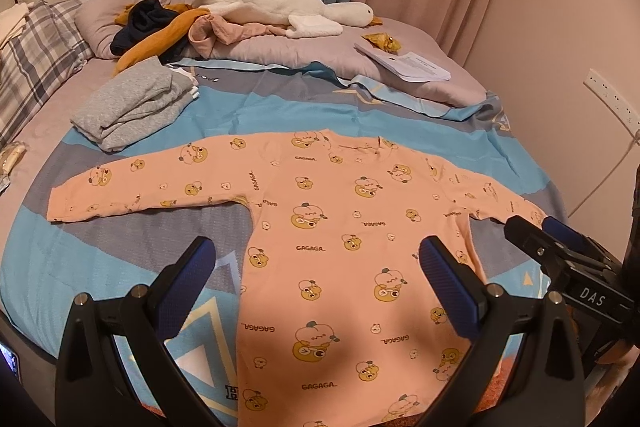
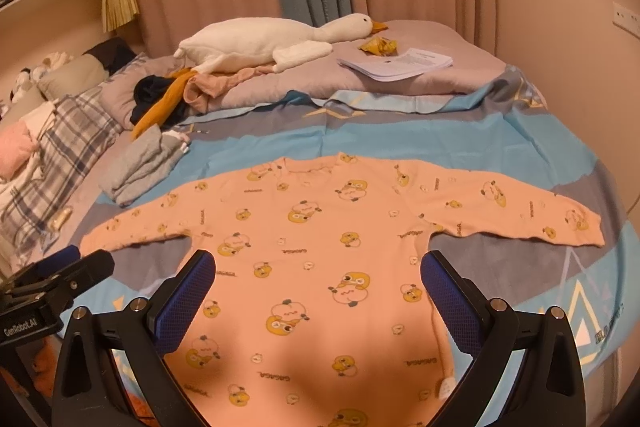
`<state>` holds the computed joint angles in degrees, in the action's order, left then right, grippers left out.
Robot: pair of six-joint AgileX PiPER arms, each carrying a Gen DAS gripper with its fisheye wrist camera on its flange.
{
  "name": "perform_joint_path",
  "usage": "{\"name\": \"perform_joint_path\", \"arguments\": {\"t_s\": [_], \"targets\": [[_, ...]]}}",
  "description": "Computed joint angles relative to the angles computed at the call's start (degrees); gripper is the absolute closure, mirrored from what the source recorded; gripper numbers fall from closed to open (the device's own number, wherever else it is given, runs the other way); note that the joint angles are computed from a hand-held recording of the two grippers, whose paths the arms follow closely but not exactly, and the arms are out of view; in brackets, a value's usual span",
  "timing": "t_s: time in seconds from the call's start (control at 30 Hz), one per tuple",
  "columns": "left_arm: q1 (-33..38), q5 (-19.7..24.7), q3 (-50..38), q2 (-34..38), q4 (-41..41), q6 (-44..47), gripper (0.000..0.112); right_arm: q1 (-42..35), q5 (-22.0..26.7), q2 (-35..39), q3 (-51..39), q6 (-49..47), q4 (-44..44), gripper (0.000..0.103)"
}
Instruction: Fold small clothes
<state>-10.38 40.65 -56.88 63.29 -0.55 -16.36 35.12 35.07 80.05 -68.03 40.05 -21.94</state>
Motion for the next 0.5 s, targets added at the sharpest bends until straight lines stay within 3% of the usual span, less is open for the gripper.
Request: {"name": "perform_joint_path", "arguments": {"t_s": [0.5], "targets": [[1.9,-0.6,0.0,1.5,-5.9,5.2,0.011,-0.2,1.7,1.2,-1.3,1.2,-0.4,0.001]]}}
